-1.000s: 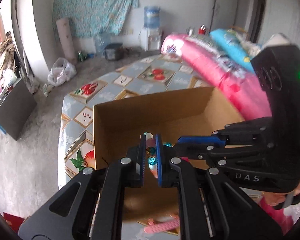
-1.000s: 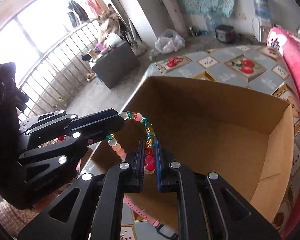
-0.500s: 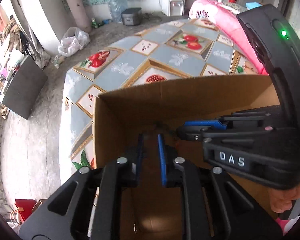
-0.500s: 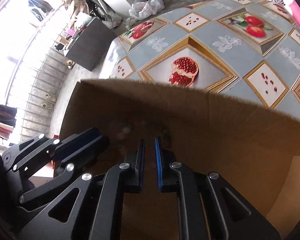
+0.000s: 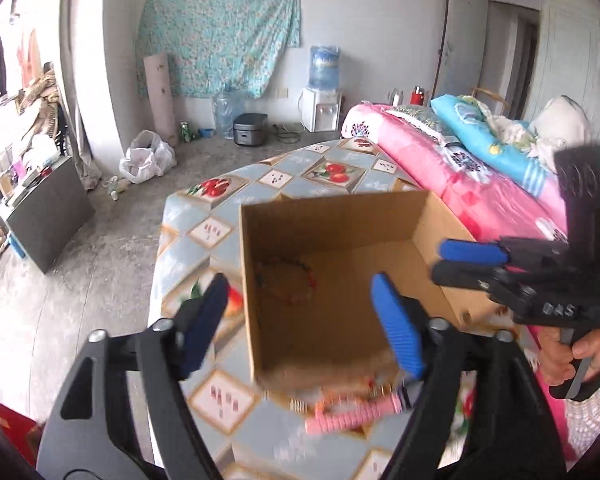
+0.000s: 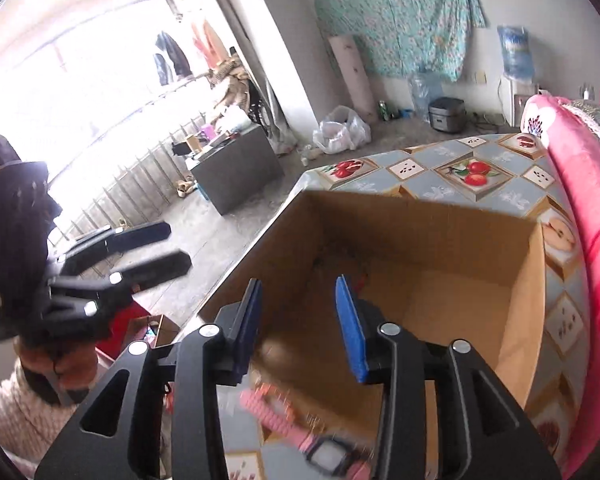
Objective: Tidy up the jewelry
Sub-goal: 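Move both grippers back toward the pink-strapped watch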
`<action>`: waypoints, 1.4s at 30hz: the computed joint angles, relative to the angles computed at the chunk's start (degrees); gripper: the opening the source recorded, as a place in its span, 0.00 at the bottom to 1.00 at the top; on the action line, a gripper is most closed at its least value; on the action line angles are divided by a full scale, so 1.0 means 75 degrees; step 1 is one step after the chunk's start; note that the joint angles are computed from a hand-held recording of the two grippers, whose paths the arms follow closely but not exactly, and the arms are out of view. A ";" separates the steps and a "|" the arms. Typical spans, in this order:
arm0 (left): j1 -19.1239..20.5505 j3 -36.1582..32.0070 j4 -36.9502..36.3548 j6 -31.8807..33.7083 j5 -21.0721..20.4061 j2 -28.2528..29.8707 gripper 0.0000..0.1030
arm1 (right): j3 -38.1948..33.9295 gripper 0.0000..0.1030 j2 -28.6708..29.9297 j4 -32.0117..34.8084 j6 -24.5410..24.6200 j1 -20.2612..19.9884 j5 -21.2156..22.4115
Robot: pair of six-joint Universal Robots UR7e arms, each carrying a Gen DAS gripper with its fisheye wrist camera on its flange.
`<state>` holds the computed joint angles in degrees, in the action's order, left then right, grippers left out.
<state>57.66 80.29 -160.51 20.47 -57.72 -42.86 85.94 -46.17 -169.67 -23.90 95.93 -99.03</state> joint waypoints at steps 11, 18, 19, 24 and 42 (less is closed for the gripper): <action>0.0363 0.2047 -0.0486 -0.0711 0.1743 0.0110 0.73 | 0.2321 0.50 0.0789 -0.2557 0.0100 0.0021 -0.2866; 0.0435 0.2195 -0.0710 -0.0531 0.2079 0.0343 0.83 | 0.2571 0.81 0.1211 -0.3847 -0.0374 0.0129 -0.3380; 0.0410 0.2129 -0.0742 -0.0560 0.2143 0.0466 0.87 | 0.2555 0.84 0.1228 -0.3832 -0.0386 0.0130 -0.3392; 0.0479 0.2226 -0.1064 -0.0592 0.2009 0.0416 0.92 | 0.2323 0.94 0.1385 -0.3602 -0.0452 0.0157 -0.3485; 0.0613 0.2185 -0.0279 -0.1476 0.1437 0.0120 0.93 | 0.3281 0.94 0.0269 -0.3601 0.0519 -0.0809 -0.0674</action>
<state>62.26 96.67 -162.60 9.40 -46.94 -41.96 110.55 -44.15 -196.68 -20.00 89.87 -104.09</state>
